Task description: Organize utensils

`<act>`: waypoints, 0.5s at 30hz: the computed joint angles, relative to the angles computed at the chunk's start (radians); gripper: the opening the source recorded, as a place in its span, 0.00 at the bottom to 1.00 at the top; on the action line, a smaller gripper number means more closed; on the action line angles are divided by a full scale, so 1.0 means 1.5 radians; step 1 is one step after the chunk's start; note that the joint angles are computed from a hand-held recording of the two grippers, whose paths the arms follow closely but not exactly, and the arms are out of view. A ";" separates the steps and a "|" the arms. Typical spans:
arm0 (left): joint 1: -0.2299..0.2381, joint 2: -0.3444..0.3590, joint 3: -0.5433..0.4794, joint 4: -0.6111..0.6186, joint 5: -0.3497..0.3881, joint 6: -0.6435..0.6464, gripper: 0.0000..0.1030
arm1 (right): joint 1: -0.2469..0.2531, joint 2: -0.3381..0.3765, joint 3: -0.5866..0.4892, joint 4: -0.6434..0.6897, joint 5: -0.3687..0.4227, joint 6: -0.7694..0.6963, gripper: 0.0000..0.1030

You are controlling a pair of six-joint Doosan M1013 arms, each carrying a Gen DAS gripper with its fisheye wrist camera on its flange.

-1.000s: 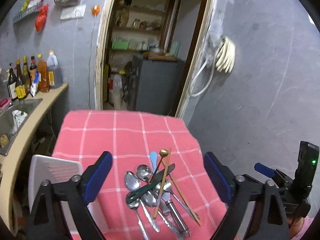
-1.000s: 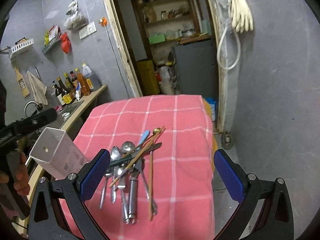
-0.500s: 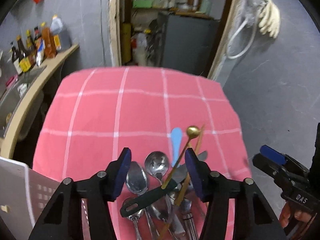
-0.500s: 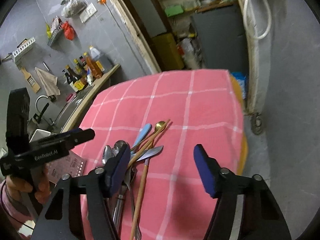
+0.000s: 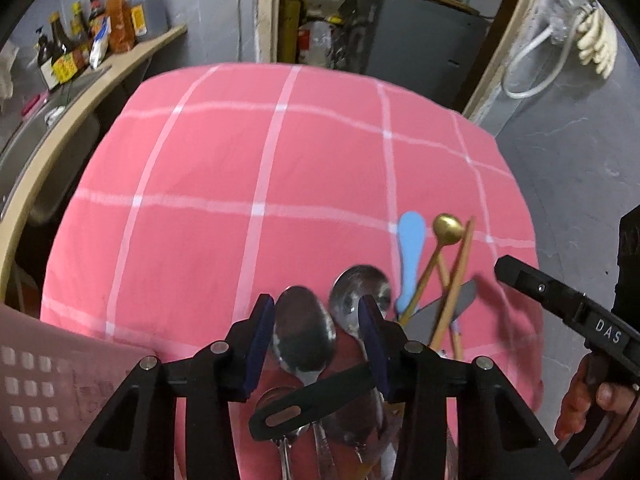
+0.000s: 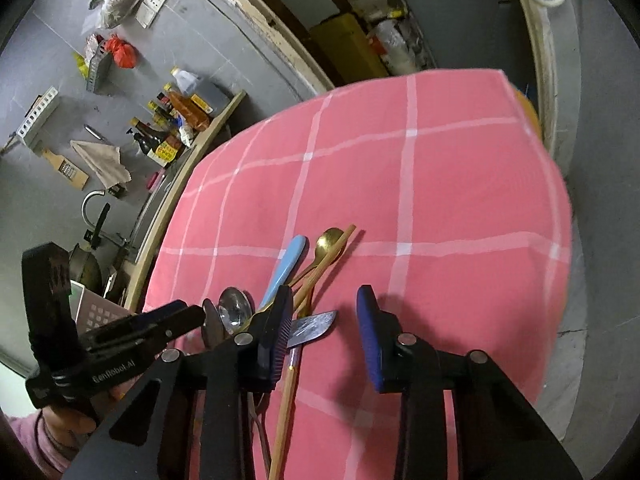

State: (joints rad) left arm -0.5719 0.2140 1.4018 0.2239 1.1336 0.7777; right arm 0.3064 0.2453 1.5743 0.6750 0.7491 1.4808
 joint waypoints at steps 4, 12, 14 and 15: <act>0.004 0.004 0.002 -0.009 0.006 -0.008 0.40 | 0.001 0.013 -0.008 0.029 0.011 -0.003 0.29; 0.019 0.010 0.008 -0.042 0.002 -0.023 0.40 | -0.002 0.024 -0.019 0.006 0.017 0.009 0.29; 0.021 0.009 0.011 -0.048 -0.005 -0.025 0.40 | -0.002 0.025 -0.024 -0.002 0.010 0.005 0.29; 0.022 0.010 0.012 -0.049 -0.008 -0.027 0.40 | -0.002 0.027 -0.029 0.003 0.008 -0.001 0.29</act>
State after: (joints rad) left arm -0.5395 0.2283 1.4193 0.1507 1.1220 0.7367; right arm 0.3029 0.2858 1.5307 0.6797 0.7611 1.4790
